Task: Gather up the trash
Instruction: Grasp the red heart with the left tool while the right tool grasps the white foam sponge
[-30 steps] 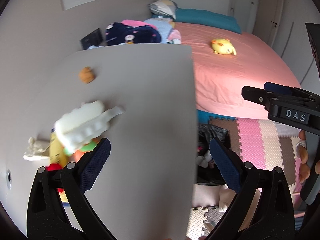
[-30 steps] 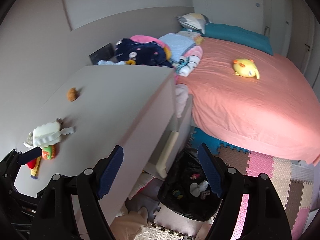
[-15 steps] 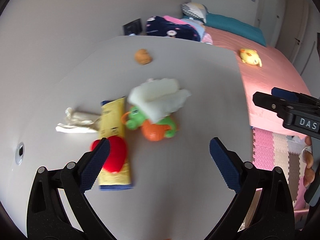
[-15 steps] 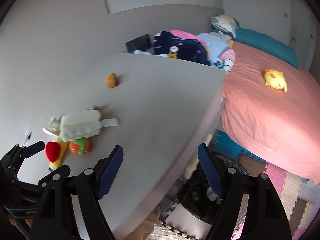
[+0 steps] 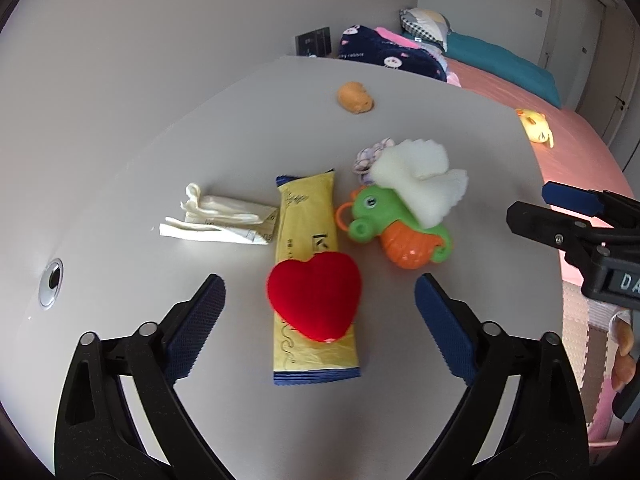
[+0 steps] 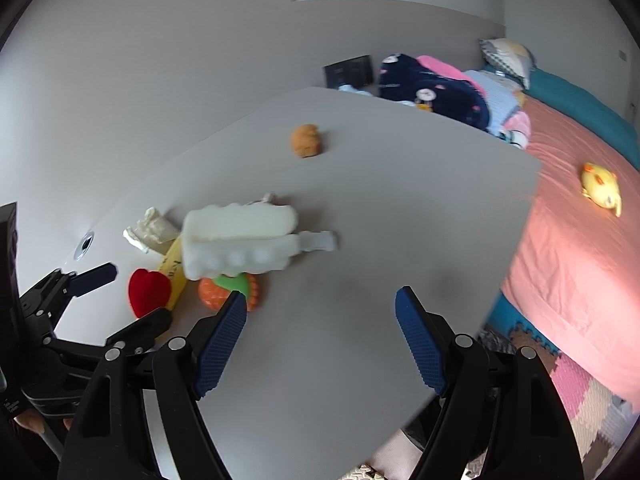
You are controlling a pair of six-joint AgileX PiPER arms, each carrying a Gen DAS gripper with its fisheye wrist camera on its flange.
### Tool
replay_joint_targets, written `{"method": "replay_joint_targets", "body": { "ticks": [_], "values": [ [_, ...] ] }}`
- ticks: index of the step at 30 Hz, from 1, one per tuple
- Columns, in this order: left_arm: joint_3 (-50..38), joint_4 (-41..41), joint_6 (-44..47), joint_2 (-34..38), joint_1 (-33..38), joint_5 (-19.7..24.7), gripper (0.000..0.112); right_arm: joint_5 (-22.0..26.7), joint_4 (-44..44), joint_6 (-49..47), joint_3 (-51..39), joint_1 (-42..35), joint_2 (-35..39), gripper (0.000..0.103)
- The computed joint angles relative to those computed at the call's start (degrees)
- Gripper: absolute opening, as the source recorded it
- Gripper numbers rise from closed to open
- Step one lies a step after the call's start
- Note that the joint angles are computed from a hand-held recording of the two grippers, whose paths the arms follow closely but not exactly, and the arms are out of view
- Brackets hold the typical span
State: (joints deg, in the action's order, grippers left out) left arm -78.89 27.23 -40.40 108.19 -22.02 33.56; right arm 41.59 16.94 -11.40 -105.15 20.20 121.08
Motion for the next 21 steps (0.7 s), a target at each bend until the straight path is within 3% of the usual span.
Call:
{"method": "replay_joint_targets", "body": {
  "ticks": [11, 17, 21],
  "values": [
    [-0.13, -5.17, 4.85, 1.27, 2.28, -1.26, 0.079, 5.18, -3.17, -6.06, -13.24, 4.51, 7.72, 0.077],
    [-0.16, -7.45, 7.4, 1.74, 3.16, -1.54, 0.068, 8.3, -4.81, -6.51, -19.24, 5.51, 11.52, 0.077],
    [0.0, -10.19, 10.04, 1.95, 3.98, -2.0, 0.052, 11.18, -3.67, -6.38, -23.65, 4.76, 14.09, 0.061]
  ]
}}
